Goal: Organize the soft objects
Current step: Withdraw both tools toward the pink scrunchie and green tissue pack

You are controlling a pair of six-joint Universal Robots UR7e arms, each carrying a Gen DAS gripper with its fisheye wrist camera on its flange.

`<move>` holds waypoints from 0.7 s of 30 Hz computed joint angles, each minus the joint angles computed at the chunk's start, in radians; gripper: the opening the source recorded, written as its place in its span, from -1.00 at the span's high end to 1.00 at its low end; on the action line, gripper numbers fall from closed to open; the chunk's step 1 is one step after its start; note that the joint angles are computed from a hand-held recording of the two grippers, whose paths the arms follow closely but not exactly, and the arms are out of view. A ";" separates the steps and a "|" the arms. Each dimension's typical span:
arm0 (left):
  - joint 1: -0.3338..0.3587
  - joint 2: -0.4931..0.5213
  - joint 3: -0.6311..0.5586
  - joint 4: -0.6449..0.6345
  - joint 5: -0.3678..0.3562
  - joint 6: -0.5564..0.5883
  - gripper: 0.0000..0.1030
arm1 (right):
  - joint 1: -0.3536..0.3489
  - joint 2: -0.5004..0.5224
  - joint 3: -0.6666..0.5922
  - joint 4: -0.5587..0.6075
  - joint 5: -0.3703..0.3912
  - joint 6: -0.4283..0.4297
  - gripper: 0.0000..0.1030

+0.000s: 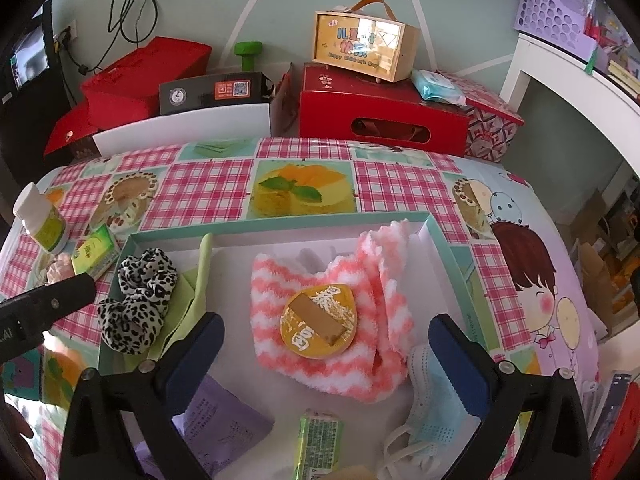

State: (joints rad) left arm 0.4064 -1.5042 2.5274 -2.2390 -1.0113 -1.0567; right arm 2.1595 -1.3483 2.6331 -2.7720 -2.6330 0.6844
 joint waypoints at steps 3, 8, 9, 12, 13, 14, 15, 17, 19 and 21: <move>0.002 0.001 -0.006 0.027 0.000 -0.011 -0.75 | -0.002 -0.002 -0.002 0.011 -0.001 0.008 -1.00; 0.004 -0.010 -0.007 0.048 0.005 -0.024 -0.75 | -0.002 -0.002 -0.004 0.024 -0.002 0.015 -1.00; 0.004 -0.013 -0.007 0.051 0.005 -0.025 -0.75 | -0.002 -0.002 -0.004 0.023 -0.002 0.014 -1.00; 0.009 -0.015 -0.009 0.060 0.003 -0.029 -0.75 | -0.003 -0.001 -0.004 0.027 -0.002 0.016 -1.00; 0.010 -0.016 -0.011 0.064 0.001 -0.028 -0.75 | -0.003 -0.001 -0.005 0.029 -0.002 0.018 -1.00; 0.012 -0.018 -0.012 0.068 0.000 -0.028 -0.75 | -0.001 -0.001 -0.006 0.035 -0.003 0.022 -1.00; 0.013 -0.021 -0.013 0.074 -0.001 -0.028 -0.75 | 0.000 -0.001 -0.006 0.036 -0.005 0.023 -1.00; 0.013 -0.029 -0.017 0.097 0.005 -0.035 -0.75 | 0.005 -0.001 -0.009 0.044 -0.010 0.031 -1.00; 0.016 -0.044 -0.020 0.116 0.013 -0.039 -0.75 | 0.008 0.000 -0.010 0.044 -0.011 0.031 -1.00; 0.019 -0.061 -0.022 0.136 0.019 -0.045 -0.75 | 0.012 0.004 -0.012 0.040 -0.010 0.026 -1.00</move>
